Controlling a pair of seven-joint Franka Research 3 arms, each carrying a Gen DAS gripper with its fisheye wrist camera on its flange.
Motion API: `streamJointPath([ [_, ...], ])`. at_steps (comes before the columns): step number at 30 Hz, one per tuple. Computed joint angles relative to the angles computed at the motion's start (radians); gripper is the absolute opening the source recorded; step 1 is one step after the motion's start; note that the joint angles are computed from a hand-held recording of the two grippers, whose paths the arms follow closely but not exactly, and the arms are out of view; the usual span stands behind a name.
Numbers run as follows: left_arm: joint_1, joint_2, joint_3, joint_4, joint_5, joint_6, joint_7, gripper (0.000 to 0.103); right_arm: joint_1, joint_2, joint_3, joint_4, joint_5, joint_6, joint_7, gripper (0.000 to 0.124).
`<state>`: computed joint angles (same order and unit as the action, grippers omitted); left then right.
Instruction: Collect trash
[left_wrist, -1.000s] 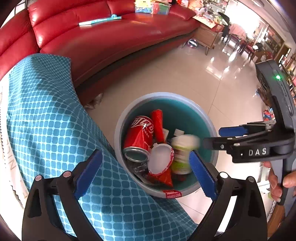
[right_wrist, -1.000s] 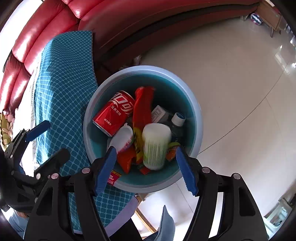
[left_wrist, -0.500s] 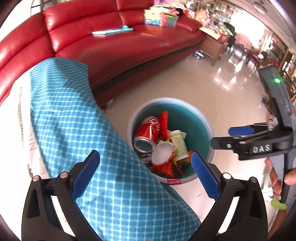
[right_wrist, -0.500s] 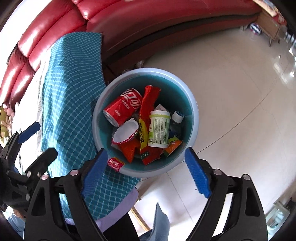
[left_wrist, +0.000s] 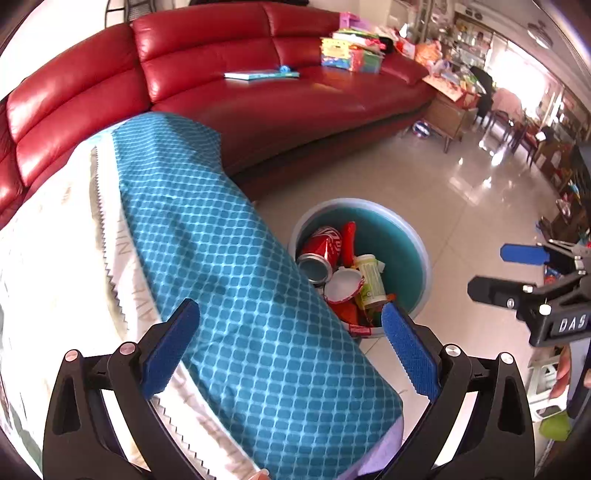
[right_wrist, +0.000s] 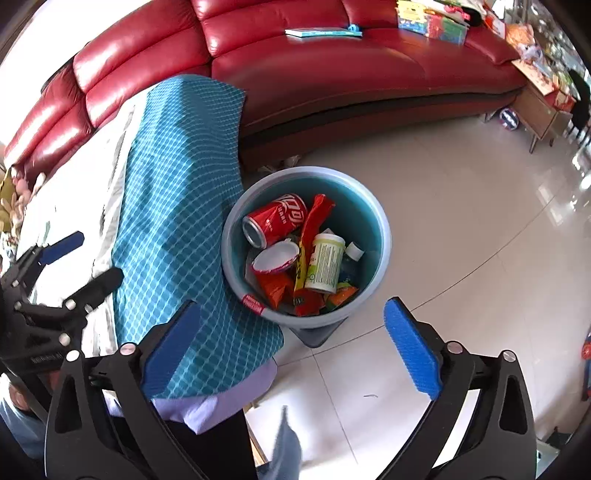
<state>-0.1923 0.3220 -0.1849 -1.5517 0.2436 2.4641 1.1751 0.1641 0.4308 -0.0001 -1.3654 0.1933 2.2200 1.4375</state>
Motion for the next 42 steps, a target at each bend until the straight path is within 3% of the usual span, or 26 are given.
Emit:
streamJointPath([
  [10,0.008,-0.111,0.008,-0.13,0.026,0.043,-0.076,0.099,0.023,-0.104,0.0,-0.147,-0.029,0.078,-0.006,0.096],
  [24,0.025,-0.155,0.007,-0.199,0.025,0.062,-0.113,0.099,0.061,-0.16,-0.002,-0.25,-0.121,0.161,0.029,0.096],
  [42,0.042,-0.193,0.01,-0.264,0.022,0.079,-0.142,0.099,0.059,-0.153,0.006,-0.265,-0.097,0.16,0.045,0.096],
])
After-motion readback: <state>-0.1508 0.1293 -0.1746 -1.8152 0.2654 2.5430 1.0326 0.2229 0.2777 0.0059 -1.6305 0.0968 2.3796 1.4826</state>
